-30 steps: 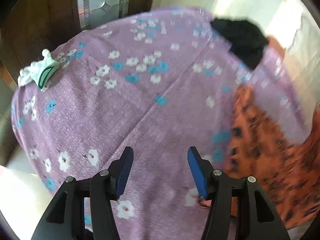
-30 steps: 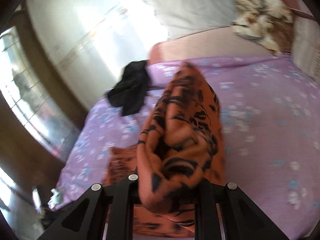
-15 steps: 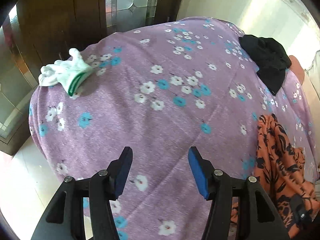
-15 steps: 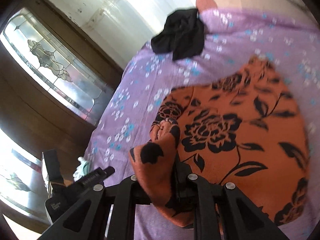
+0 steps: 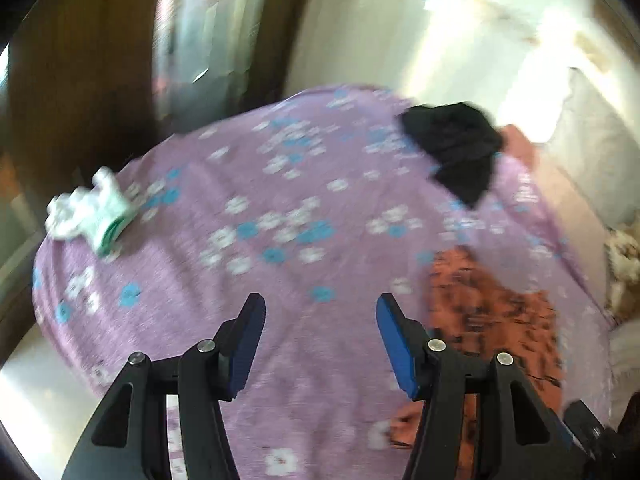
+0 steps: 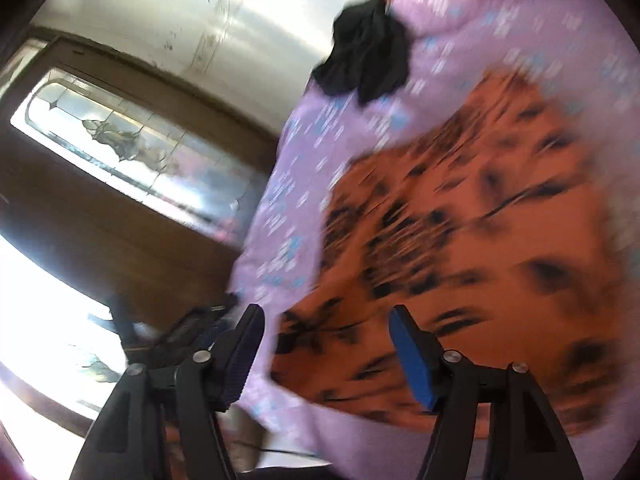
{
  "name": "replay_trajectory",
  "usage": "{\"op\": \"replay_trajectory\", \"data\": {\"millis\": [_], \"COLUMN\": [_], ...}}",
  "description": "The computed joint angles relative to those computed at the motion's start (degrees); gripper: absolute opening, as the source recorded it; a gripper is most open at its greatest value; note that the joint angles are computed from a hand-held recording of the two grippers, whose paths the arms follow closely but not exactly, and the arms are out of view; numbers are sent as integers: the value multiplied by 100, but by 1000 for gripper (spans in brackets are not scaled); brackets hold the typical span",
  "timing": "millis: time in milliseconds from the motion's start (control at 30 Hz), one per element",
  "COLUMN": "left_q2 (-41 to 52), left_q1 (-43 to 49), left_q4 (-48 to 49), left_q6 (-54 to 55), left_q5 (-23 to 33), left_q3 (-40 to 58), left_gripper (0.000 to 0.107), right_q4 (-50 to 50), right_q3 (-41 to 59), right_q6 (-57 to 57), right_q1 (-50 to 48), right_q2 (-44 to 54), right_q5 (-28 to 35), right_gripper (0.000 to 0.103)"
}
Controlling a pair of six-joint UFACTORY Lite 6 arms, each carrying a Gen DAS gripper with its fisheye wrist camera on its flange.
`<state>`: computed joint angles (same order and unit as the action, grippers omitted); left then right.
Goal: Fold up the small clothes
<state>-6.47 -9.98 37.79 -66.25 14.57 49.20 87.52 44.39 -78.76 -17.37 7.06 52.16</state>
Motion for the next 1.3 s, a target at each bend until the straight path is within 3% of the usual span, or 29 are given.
{"op": "replay_trajectory", "data": {"millis": [100,200,333,400,500,567,667,833,933,1000,1067,1133,1300], "left_q2": [-249,134,1904,2564,2671,2745,2736,2848,2965,3031,3023,2890,1529], "left_q1": [-612,-1486,-1961,-1759,-1367,-1221,-1033,-1133,-1104,-1059,-980,-947,-1007], "left_q4": [1066,1815,1140,459,88,-145,-640,-382,-385,-526,-796,-811,20], "left_q6": [-862,-1461,-624,-33,205,443,828,637,686,865,1163,1183,298], "left_q5": [-154,522,1739,1975,1794,1729,1531,1629,1609,1557,1431,1390,998], "left_q3": [-114,196,1366,1817,1844,1885,1849,1947,2055,2145,2177,2123,1142], "left_gripper": [61,67,67,67,67,68,68,68,68,68,68,68,68], "right_q4": [-365,-679,-715,-280,-937,-1549,-1493,-1634,-2451,-3046,-2812,-2639,-2531], "right_q3": [-264,-375,-496,-676,-314,152,761,2431,3775,4507,4566,4533,4422], "right_q6": [-274,-491,-860,-1392,-721,-122,156,1401,2796,3364,2972,2817,2767], "right_q1": [-658,-980,-796,-633,-403,-495,-590,-40,331,643,862,941,775], "right_q2": [-369,-363,169,167,164,292,444,1579,2701,3511,3709,3696,3534], "right_q5": [-153,-410,-942,-1158,-1386,-1083,-868,-1669,-2030,-2624,-3249,-3438,-3120], "right_gripper": [44,39,35,33,33,34,34,34,32,32,32,32,32]}}
